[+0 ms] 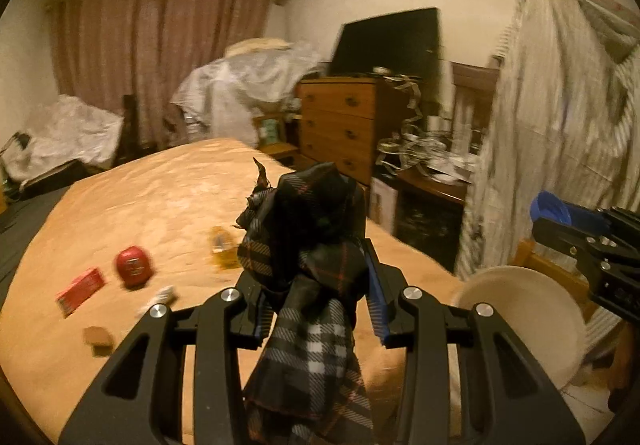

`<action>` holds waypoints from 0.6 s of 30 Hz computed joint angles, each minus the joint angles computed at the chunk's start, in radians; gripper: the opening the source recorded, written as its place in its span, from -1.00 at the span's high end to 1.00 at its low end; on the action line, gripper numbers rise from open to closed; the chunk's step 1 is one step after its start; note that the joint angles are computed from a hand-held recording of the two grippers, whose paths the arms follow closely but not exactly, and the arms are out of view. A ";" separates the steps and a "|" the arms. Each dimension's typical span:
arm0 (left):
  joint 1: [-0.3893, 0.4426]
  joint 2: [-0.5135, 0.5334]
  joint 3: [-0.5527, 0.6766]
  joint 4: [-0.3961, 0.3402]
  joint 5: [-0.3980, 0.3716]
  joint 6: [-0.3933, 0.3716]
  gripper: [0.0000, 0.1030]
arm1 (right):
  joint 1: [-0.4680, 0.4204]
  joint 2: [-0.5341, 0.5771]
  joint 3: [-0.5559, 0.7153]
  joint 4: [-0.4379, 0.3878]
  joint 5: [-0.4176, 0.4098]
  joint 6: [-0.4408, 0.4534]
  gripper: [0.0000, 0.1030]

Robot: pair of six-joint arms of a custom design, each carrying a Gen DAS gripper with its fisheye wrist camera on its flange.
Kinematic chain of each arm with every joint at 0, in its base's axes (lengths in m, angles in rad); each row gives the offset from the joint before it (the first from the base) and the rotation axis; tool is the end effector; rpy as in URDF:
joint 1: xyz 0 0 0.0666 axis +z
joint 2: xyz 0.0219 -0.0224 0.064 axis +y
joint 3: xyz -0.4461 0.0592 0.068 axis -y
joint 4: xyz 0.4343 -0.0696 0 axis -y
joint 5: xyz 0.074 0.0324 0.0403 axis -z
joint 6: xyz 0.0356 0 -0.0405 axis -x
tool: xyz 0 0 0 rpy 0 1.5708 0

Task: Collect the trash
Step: 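Lift the plaid cloth and blue cap and turn both tools toward the bucket, then open both tools over the white bucket to drop the cloth and cap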

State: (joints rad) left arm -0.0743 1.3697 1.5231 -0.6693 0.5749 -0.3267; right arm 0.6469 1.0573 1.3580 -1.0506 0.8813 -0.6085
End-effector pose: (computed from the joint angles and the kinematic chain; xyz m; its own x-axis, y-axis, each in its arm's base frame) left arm 0.5160 -0.0582 0.5962 -0.2946 0.2920 -0.9099 0.6636 0.7477 0.0251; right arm 0.2940 0.1871 0.6152 -0.4079 0.1476 -0.9010 0.3660 0.9305 -0.0132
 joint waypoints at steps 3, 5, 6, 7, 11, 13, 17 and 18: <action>-0.049 -0.007 -0.007 -0.035 0.003 -0.027 0.28 | -0.028 -0.057 -0.031 -0.072 0.001 -0.042 0.19; -0.078 -0.010 -0.011 -0.051 0.002 -0.039 0.28 | -0.052 -0.103 -0.060 -0.118 -0.003 -0.068 0.19; -0.095 -0.012 -0.015 -0.060 -0.001 -0.048 0.28 | -0.059 -0.115 -0.068 -0.134 -0.006 -0.079 0.19; -0.111 -0.012 -0.018 -0.068 -0.004 -0.055 0.28 | -0.077 -0.139 -0.084 -0.153 -0.020 -0.091 0.19; -0.158 -0.009 -0.020 -0.122 -0.005 -0.088 0.28 | -0.162 -0.193 -0.123 -0.187 -0.114 -0.086 0.19; -0.181 -0.011 -0.025 -0.136 -0.011 -0.103 0.28 | -0.205 -0.216 -0.137 -0.204 -0.150 -0.073 0.19; -0.222 -0.004 -0.025 -0.148 -0.037 -0.108 0.28 | -0.290 -0.259 -0.165 -0.198 -0.210 -0.048 0.19; -0.234 0.003 -0.022 -0.159 -0.044 -0.110 0.28 | -0.297 -0.256 -0.162 -0.199 -0.222 -0.054 0.19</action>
State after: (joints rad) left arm -0.3081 1.3725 1.5013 -0.8287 0.5308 -0.4372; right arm 0.3496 0.8010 1.1961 -1.2496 0.6594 -0.6629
